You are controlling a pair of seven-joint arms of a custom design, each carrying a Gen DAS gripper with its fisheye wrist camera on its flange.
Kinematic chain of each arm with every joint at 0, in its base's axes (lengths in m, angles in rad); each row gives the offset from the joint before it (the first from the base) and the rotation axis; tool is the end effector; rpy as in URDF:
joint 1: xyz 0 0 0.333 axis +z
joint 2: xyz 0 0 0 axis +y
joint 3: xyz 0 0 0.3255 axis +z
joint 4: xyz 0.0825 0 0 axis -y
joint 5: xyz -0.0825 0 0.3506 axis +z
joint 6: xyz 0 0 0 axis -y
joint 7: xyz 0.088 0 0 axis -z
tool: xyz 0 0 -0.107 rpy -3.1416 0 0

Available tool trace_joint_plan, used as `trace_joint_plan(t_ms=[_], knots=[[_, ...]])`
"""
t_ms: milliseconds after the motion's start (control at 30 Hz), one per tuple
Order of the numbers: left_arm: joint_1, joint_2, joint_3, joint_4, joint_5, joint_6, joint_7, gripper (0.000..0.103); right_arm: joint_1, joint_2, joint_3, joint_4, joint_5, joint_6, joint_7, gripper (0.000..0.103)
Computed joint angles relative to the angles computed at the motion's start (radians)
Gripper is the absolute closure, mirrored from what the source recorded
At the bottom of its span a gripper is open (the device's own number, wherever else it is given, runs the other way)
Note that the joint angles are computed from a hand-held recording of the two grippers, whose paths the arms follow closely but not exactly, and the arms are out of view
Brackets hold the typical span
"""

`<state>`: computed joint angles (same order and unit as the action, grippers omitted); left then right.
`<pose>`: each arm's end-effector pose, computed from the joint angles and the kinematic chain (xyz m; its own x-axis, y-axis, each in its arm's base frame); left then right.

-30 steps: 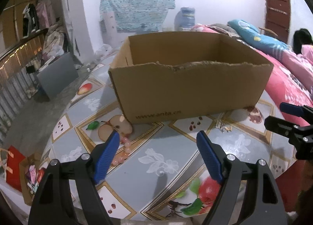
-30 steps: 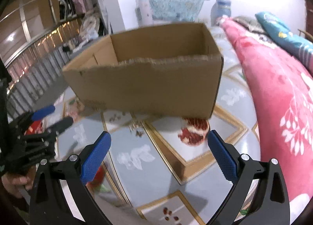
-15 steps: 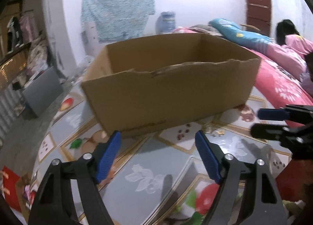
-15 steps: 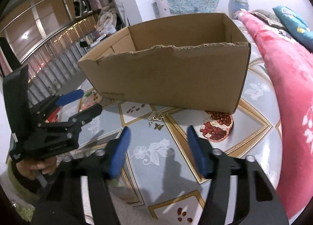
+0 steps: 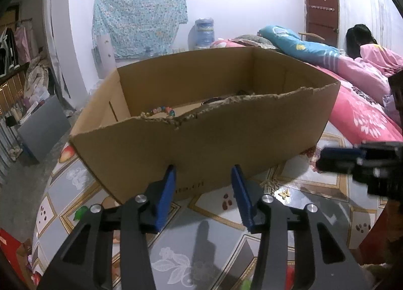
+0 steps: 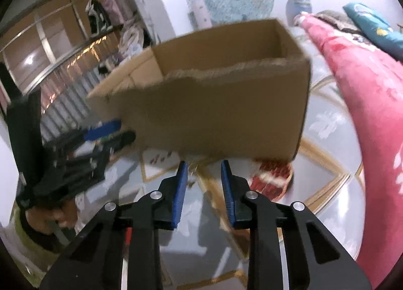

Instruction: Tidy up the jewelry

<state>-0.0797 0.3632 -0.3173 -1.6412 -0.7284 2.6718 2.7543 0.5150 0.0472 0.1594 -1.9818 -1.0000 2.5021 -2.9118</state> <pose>0.6419 -0.2120 0.5070 -0.8049 -0.5893 -0.0705 -0.3305 0.5438 -0.7714 0.4459 0.3619 0.5156 -0.2869 -0.9105 -0.2979 -0.5812 0.4126 -0.7014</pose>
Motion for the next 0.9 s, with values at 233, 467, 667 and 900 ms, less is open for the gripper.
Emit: trace_joint_plan(t_ms=[233,467,667,900], knots=[[-0.004,0.022,0.003,0.025,0.015,0.005,-0.016,0.059,-0.019,0.002,-0.016,0.003,-0.082,0.02,0.102,0.08],[0.001,0.033,-0.005,0.033,0.042,-0.002,-0.044,0.059,-0.037,-0.002,-0.02,-0.021,-0.074,0.078,0.133,0.078],[0.019,0.0,-0.008,0.006,0.028,-0.208,-0.006,0.059,-0.016,0.006,-0.001,-0.031,0.025,0.059,0.024,0.078],[-0.034,-0.02,0.018,-0.032,0.064,-0.228,0.046,0.077,0.004,0.015,-0.002,-0.022,0.04,0.037,-0.007,0.078]])
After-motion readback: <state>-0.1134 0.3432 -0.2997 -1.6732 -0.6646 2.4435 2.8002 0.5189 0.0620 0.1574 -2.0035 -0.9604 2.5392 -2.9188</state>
